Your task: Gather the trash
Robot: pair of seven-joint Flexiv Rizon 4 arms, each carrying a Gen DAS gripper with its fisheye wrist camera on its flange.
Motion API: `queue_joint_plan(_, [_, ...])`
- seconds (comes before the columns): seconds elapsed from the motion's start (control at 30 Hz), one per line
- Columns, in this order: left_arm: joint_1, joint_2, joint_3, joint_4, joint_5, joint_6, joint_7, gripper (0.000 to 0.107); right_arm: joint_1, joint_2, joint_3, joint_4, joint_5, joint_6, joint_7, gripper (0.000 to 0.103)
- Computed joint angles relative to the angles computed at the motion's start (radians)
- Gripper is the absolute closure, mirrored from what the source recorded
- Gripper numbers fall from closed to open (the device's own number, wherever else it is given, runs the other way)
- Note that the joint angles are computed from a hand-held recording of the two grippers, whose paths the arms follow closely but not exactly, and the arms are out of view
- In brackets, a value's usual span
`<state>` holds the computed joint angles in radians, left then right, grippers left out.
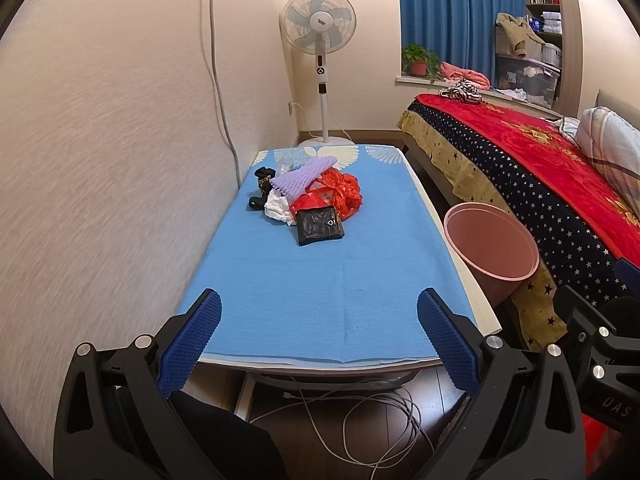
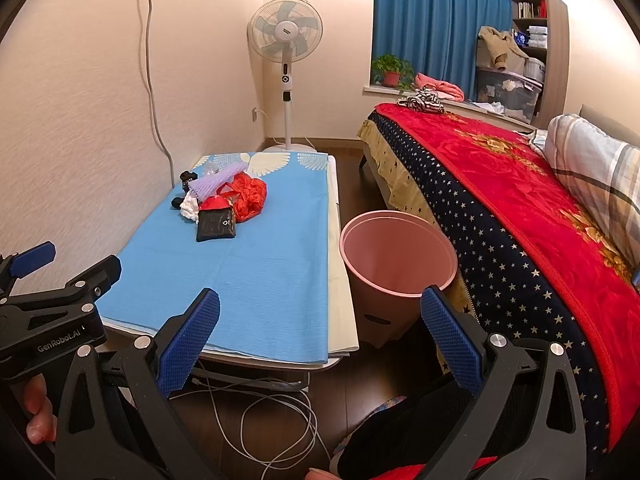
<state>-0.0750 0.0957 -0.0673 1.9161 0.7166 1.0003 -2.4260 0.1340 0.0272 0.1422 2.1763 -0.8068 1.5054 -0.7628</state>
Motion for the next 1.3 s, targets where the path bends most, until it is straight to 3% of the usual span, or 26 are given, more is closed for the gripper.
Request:
queue_joint_plan(0.1, [-0.002,-0.002,0.002,-0.001,-0.029,-0.007,0.019,0.012,0.003,-0.002,0.0,-0.001,0.022,-0.005,-0.017,0.005])
queue_joint_plan(0.27, [-0.004,-0.002,0.025,-0.014,-0.217,-0.034,0.141,0.011,0.023,-0.012,0.001,-0.032,0.113,-0.039,-0.082,0.005])
queue_joint_plan(0.6, [0.006,-0.022,0.039,-0.142,-0.481,-0.14,0.341,0.012,0.064,-0.114,-0.031,-0.202,0.242,-0.139,-0.168,0.005])
queue_joint_plan(0.77, [0.021,-0.069,0.038,-0.279,-0.504,-0.221,0.354,0.012,0.09,-0.194,-0.042,-0.31,0.306,-0.197,-0.222,0.005])
queue_joint_plan(0.97, [0.025,-0.135,0.057,-0.409,-0.453,-0.225,0.338,0.012,0.122,-0.287,-0.061,-0.429,0.347,-0.234,-0.281,0.005])
queue_joint_plan(1.3, [0.051,-0.178,0.106,-0.417,-0.561,-0.17,0.396,0.012,0.16,-0.441,-0.068,-0.634,0.395,-0.3,-0.364,0.005])
